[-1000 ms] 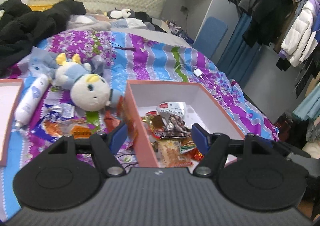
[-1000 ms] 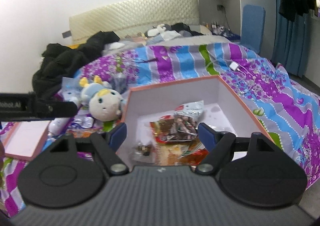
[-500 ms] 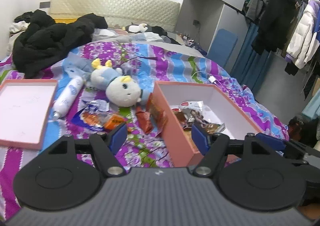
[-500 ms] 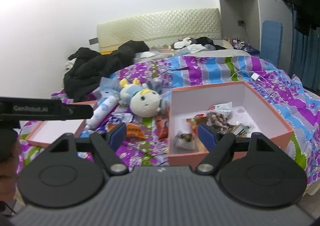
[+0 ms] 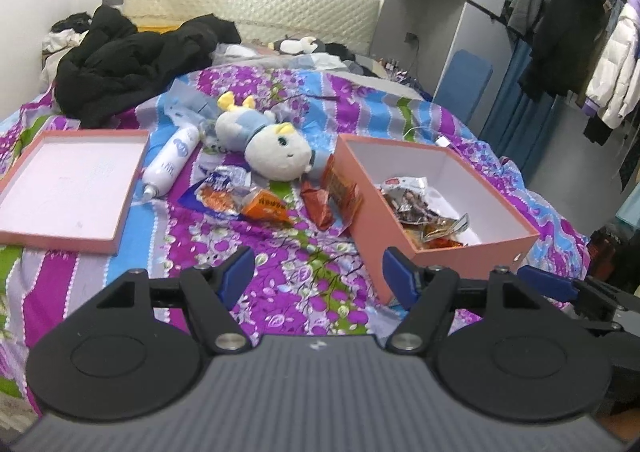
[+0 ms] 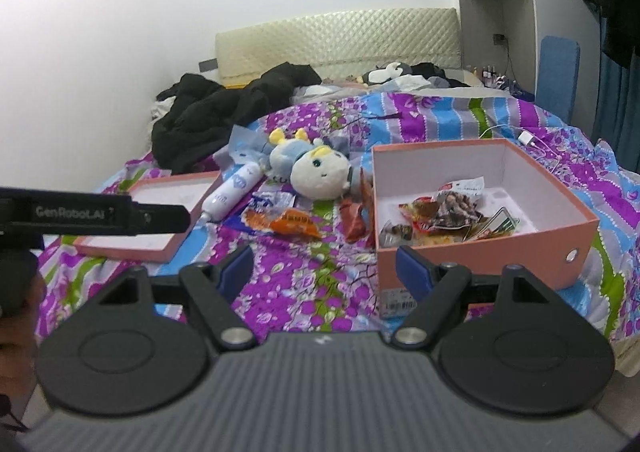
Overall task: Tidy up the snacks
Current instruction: 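Move both tools back from the pink box toward the snack pile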
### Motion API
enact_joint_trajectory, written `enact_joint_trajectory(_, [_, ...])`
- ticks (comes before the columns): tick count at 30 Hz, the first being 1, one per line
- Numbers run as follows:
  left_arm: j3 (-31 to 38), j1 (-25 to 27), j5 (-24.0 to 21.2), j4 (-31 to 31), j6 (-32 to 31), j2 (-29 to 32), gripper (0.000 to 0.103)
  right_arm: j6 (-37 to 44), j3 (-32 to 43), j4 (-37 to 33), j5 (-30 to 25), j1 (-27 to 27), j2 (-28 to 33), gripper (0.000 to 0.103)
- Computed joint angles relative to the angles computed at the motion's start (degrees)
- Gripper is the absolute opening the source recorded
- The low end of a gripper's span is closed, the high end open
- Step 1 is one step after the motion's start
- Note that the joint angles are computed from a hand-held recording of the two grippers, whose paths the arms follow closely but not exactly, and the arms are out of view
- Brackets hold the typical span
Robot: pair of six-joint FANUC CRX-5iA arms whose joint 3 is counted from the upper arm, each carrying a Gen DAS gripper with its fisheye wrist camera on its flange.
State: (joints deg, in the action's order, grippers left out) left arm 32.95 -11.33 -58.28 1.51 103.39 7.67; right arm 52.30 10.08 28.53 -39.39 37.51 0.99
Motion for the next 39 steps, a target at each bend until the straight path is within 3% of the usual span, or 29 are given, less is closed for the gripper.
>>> enact_joint_trajectory(5, [-1.17,1.14,0.17,0.66,0.35,0.13,0.075,-0.16,0.02,0.33,0.13,-0.07,0.75,0.080])
enact_joint_trajectory(23, [7.56,3.73,-2.29,-0.05,1.45,9.32,0.075,-2.17,-0.64,6.97,7.84,-0.78,6.21,0.080])
enact_joint_trajectory(34, [12.43,5.40,-3.06,-1.60,1.44,15.02,0.075,3.87,6.35,5.15,9.62,-0.80,12.63,0.080])
enact_joint_trajectory(39, [14.36,6.79,-3.01,-0.70,1.88,17.72,0.075,9.25,12.30,-0.19,7.14,-0.88,16.56,0.080])
